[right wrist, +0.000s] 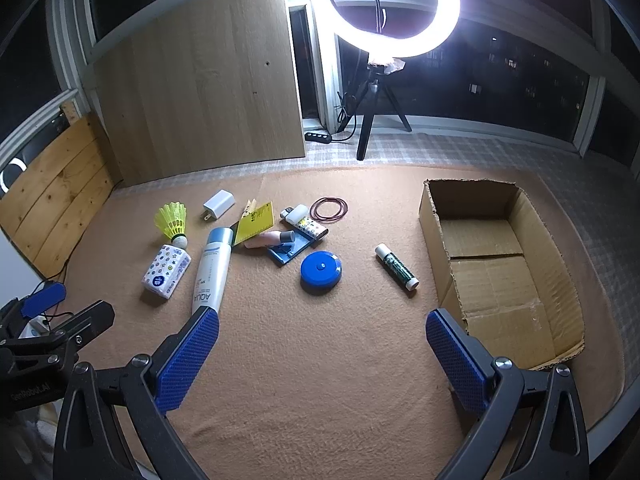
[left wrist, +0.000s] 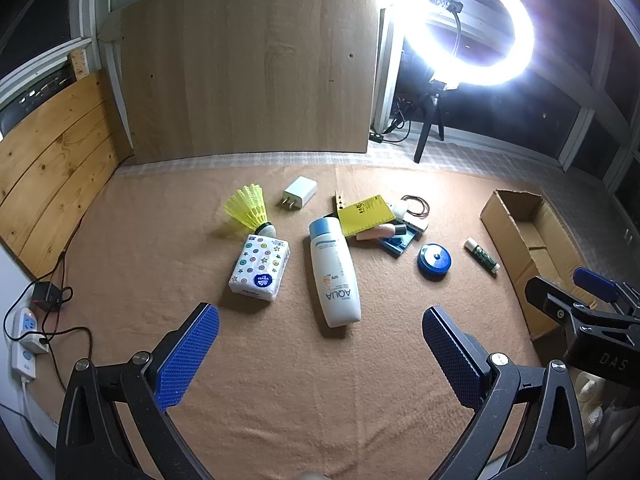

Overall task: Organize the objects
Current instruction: 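Move the left tool toward the white AQUA sunscreen bottle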

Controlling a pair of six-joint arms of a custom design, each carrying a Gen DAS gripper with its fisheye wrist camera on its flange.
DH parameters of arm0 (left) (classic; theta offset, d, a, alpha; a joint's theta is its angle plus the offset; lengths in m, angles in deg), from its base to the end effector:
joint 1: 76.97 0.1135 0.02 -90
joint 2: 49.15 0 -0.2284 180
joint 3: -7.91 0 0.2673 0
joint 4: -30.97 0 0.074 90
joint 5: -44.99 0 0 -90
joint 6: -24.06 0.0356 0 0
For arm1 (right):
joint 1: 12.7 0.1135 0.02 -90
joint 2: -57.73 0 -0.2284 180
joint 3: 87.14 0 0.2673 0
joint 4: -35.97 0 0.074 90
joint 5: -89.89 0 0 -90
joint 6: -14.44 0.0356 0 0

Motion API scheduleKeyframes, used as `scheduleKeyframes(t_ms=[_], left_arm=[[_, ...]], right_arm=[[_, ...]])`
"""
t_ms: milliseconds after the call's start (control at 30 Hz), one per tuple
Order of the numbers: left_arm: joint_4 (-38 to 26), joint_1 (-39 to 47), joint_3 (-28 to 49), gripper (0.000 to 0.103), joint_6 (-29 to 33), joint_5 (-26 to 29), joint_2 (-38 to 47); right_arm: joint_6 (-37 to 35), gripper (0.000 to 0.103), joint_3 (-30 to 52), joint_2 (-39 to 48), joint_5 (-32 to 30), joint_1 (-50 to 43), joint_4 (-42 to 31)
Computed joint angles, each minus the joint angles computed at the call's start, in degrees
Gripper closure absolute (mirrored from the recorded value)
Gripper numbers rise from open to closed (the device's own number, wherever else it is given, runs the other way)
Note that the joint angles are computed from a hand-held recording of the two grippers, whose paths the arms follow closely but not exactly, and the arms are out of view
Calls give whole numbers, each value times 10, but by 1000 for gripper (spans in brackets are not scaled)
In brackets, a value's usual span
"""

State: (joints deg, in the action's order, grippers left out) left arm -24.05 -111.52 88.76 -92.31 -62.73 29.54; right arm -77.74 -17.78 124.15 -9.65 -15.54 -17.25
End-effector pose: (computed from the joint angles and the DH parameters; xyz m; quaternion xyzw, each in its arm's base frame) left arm 0.2594 -0.1654 0.2615 0.0179 0.9377 -0.0337 0.3452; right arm 0.2653 -0.0073 0.2526 -0.0229 0.9374 0.0633 0.3416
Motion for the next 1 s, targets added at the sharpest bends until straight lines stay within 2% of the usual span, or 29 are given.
scheduleKeyframes(t_ms=[467, 700, 1000], left_arm=[[11, 21, 7, 0, 5, 15, 24], [30, 41, 3, 0, 13, 40, 37], [56, 67, 3, 0, 29, 65, 71]], right_arm=[[3, 1, 14, 34, -8, 1, 6], [3, 1, 23, 59, -19, 11, 16], [4, 1, 60, 129, -32, 24, 33]])
